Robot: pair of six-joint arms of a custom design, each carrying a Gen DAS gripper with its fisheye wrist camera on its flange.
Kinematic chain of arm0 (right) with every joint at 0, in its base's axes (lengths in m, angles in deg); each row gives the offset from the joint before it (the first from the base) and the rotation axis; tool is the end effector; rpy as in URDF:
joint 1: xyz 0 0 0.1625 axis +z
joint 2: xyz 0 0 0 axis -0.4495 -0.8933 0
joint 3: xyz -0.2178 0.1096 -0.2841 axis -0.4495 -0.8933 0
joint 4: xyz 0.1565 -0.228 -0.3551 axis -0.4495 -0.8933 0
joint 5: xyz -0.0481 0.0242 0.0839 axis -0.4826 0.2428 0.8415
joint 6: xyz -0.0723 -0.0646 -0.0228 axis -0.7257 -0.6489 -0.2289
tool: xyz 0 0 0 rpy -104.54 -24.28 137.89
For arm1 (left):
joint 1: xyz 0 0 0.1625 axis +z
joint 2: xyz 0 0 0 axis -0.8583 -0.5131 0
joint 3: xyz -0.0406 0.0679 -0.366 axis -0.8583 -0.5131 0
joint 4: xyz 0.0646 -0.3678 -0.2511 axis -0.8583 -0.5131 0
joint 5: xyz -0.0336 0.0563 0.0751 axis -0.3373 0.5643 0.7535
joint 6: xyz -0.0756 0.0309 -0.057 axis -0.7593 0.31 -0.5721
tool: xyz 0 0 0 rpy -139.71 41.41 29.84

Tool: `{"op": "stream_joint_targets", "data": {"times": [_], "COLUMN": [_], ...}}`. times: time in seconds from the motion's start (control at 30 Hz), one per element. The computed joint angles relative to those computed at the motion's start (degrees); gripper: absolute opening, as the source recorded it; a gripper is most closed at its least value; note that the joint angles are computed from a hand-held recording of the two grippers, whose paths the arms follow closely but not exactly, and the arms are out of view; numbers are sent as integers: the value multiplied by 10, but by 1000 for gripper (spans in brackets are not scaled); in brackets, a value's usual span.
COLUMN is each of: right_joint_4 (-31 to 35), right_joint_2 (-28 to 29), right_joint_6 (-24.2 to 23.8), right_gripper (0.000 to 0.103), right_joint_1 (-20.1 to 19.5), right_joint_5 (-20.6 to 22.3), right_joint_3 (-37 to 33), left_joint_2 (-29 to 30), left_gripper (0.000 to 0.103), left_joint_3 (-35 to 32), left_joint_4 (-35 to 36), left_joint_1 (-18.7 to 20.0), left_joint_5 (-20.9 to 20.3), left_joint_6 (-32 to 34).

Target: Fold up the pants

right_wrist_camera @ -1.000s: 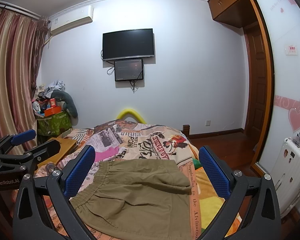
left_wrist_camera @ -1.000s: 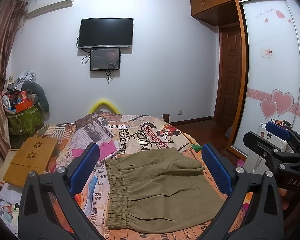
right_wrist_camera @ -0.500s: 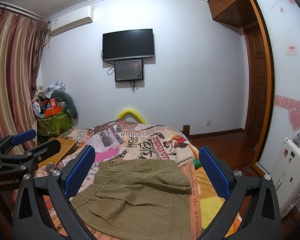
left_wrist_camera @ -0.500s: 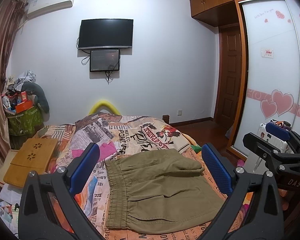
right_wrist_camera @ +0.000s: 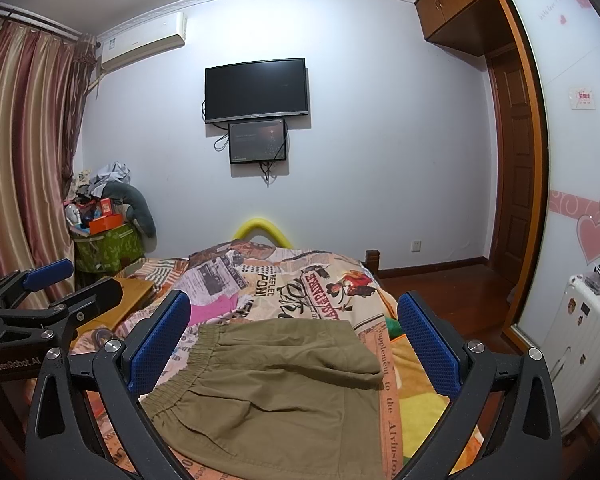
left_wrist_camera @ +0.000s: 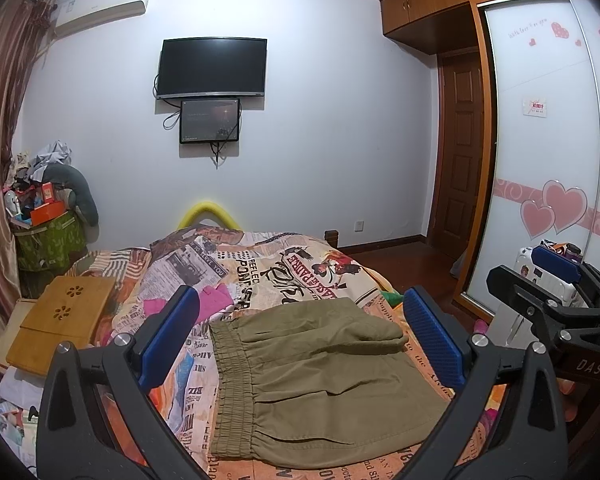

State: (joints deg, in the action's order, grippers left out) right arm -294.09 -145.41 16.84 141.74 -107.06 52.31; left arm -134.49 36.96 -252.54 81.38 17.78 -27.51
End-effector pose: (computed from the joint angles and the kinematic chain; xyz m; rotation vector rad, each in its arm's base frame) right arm 0.2343 -0.3446 0.4042 0.4096 -1.8631 1.5442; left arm -0.4960 -0.4259 0.1726 1.1187 2.2386 -1.3189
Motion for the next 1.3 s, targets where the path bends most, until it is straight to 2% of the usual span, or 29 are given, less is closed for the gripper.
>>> {"op": "stream_joint_targets", "data": {"times": [0.7, 0.87, 1.03, 1.17, 1.3], "right_joint_4": [3, 18, 26, 50, 50], "right_joint_2": [-4, -10, -19, -22, -20], "right_joint_6": [2, 15, 25, 45, 52], "right_gripper": [103, 103, 103, 103, 103], "right_joint_1": [3, 1, -22, -59, -89], "right_joint_5": [-4, -9, -12, -17, -31], "right_joint_3": [0, -3, 2, 2, -2], "left_joint_2": [2, 11, 29, 52, 85], "left_gripper": [103, 103, 103, 103, 103], "left_joint_3": [-2, -15, -38, -71, -106], "left_joint_4": [5, 20, 61, 117, 167], "left_joint_1": [0, 5, 23, 49, 73], "left_joint_5": [2, -1, -11, -21, -2], "left_joint_6": [-1, -9, -30, -56, -75]}}
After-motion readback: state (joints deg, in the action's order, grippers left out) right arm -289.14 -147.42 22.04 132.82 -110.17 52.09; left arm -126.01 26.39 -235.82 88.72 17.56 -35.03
